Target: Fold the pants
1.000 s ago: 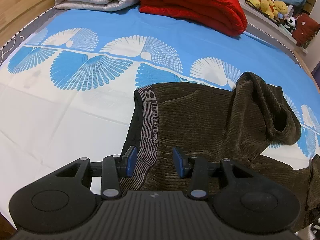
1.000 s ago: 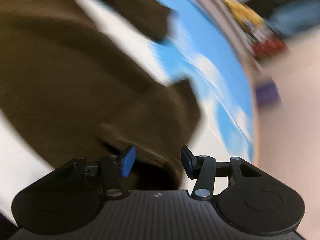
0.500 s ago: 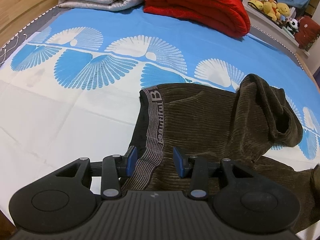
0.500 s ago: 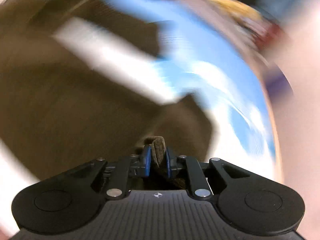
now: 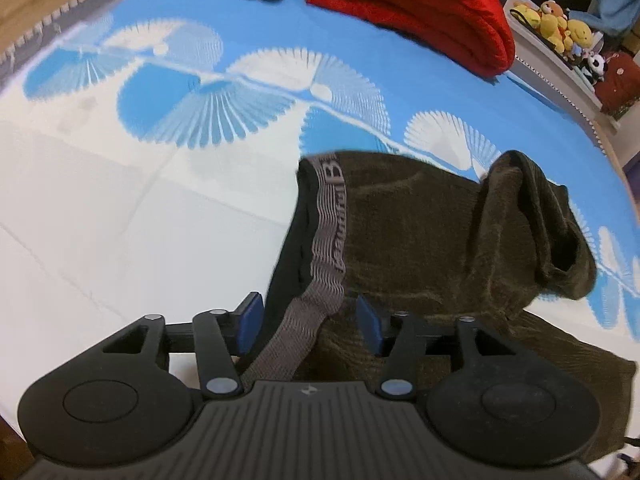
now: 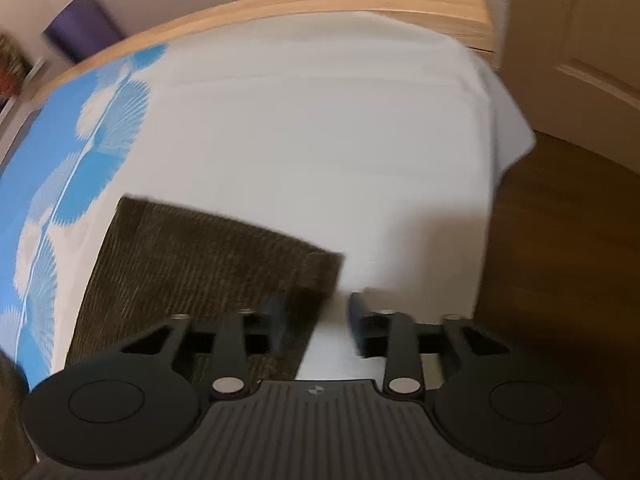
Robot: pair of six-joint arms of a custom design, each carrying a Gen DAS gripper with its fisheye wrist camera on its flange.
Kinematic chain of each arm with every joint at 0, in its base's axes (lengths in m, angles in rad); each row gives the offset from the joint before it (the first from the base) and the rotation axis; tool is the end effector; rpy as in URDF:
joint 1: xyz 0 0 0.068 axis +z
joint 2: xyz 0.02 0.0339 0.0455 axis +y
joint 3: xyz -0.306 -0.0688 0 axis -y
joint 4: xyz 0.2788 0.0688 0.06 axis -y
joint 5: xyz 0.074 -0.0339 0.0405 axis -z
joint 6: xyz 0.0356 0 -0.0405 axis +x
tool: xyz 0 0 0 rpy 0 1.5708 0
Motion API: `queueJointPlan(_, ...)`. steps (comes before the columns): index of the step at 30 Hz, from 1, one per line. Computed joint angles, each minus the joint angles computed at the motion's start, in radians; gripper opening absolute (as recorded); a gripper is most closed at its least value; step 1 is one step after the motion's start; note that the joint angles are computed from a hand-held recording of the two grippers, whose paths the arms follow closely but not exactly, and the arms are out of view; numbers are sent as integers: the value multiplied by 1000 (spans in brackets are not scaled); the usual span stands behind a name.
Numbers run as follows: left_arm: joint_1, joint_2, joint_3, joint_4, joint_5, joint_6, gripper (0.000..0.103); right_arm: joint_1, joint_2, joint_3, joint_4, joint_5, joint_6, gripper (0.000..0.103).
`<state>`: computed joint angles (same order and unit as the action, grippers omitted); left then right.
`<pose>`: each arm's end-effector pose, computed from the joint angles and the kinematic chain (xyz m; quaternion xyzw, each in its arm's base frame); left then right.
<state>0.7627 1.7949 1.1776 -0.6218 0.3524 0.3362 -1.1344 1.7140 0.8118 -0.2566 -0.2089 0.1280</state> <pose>0.2869 0.2571 0.1978 -0.1772 0.9551 -0.0626 0.2289 0.1450 -0.2934 0.1351 0.5573 0.7985 -0.0087 0.2274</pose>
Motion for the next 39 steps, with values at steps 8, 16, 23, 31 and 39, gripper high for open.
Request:
queueJointPlan(8, 43, 170, 68, -86, -76, 53, 60, 94, -3, -27, -5, 76, -71, 28)
queueJointPlan(16, 80, 260, 86, -113, -124, 128, 54, 117, -42, -75, 84, 76, -52, 12)
queueJointPlan(23, 146, 104, 15, -101, 20, 345, 14, 124, -175, -151, 176, 33, -82, 12)
queueJointPlan(31, 74, -21, -204, 263, -243, 461, 26, 225, -157, -131, 94, 236, -129, 45)
queueJointPlan(39, 30, 45, -109, 30, -25, 419, 32, 350, -319, -223, 214, 196, -193, 58)
